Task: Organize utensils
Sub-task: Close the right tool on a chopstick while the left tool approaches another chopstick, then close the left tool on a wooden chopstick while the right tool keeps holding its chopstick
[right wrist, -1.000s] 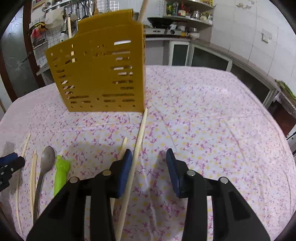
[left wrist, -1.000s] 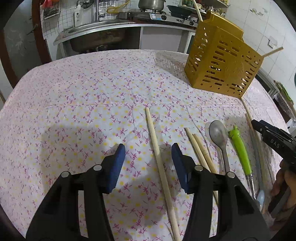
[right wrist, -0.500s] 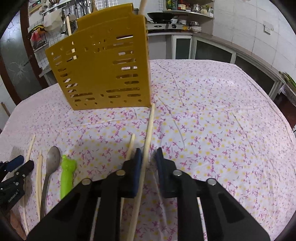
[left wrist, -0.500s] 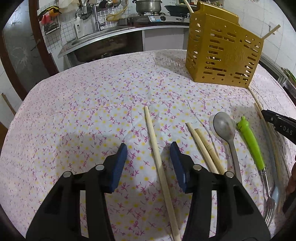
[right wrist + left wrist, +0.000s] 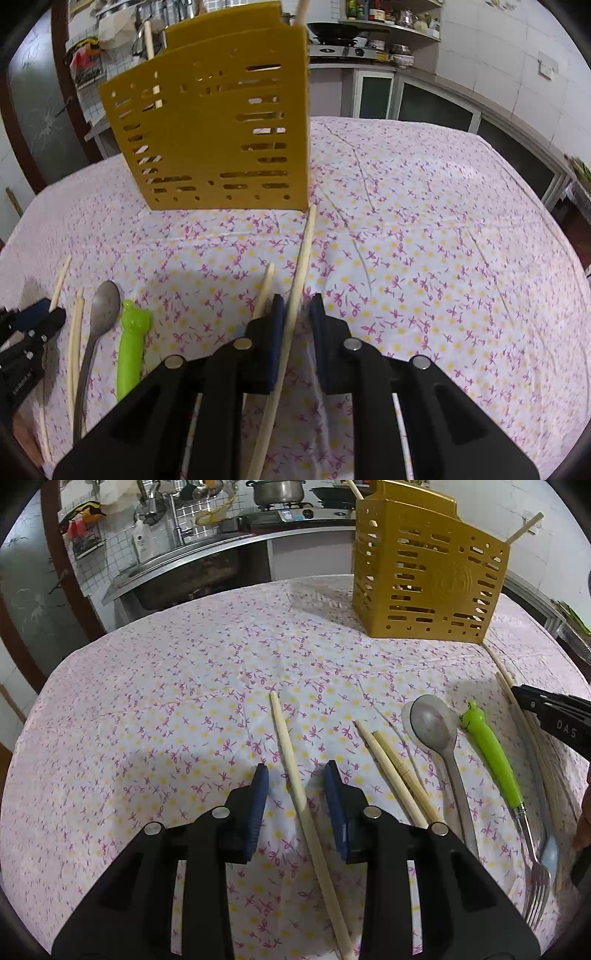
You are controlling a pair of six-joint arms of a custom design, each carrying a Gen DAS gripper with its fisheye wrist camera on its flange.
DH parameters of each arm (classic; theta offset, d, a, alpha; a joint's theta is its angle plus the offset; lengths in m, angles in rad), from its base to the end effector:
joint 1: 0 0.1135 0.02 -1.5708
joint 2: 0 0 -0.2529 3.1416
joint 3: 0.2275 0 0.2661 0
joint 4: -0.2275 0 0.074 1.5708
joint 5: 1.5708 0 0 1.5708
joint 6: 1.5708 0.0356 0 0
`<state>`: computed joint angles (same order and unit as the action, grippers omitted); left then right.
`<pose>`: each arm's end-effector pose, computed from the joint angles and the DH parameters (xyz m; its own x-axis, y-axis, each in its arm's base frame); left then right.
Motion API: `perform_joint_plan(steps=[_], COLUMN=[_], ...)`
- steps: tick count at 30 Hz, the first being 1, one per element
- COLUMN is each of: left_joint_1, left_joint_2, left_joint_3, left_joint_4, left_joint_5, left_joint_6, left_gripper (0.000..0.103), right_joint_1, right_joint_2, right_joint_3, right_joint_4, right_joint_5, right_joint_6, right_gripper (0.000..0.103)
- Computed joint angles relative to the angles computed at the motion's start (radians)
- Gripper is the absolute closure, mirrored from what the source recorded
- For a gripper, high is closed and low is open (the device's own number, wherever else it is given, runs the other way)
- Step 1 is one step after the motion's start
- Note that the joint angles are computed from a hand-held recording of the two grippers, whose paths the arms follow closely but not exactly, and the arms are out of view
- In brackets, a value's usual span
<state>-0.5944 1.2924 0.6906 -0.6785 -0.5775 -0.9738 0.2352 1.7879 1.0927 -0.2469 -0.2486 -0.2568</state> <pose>0.1997 -0.1115 0.1599 -0.7271 -0.3448 -0.5936 -0.4655 0.8832 0.0572 0.3634 0.0961 0.1527 -0.6676 -0.4131 -0.6194 -0.5543 0.8312 0.0431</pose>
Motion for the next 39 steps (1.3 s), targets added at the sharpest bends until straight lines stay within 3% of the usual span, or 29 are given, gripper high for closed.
perform_joint_plan(steps=[5,12,14,18,26,31,39], left_joint_1=[0.013,0.084,0.116,0.137,0.032,0.0,-0.015], left_joint_2=[-0.001,0.085,0.093,0.103,0.125,0.122,0.172], left_joint_3=[0.007,0.128,0.144,0.152,0.113,0.076,0.118], left_joint_4=[-0.006,-0.093,-0.093,-0.073,-0.027,0.016,-0.03], left_joint_5=[0.026,0.124,0.161,0.171,0.024,-0.029,-0.034], left_joint_6=[0.022,0.118,0.139,0.096,-0.04,-0.062,-0.087], left_gripper=[0.073,0.074,0.074,0.077,0.083,0.084,0.083], right_joint_1=[0.001,0.025,0.032,0.034,0.022,0.033,0.039], right_joint_2=[0.022,0.142,0.149,0.101,-0.017,-0.038,-0.011], right_joint_3=[0.058,0.315,0.332,0.247,0.0,-0.031,-0.003], right_joint_4=[-0.073,-0.366,-0.383,-0.287,0.002,0.026,0.014], right_joint_5=[0.001,0.054,0.07,0.064,0.029,0.02,0.078], right_joint_6=[-0.015,-0.034,-0.018,0.027,0.065,0.08,0.045], right_gripper=[0.087,0.087,0.087,0.094,0.095,0.094,0.094])
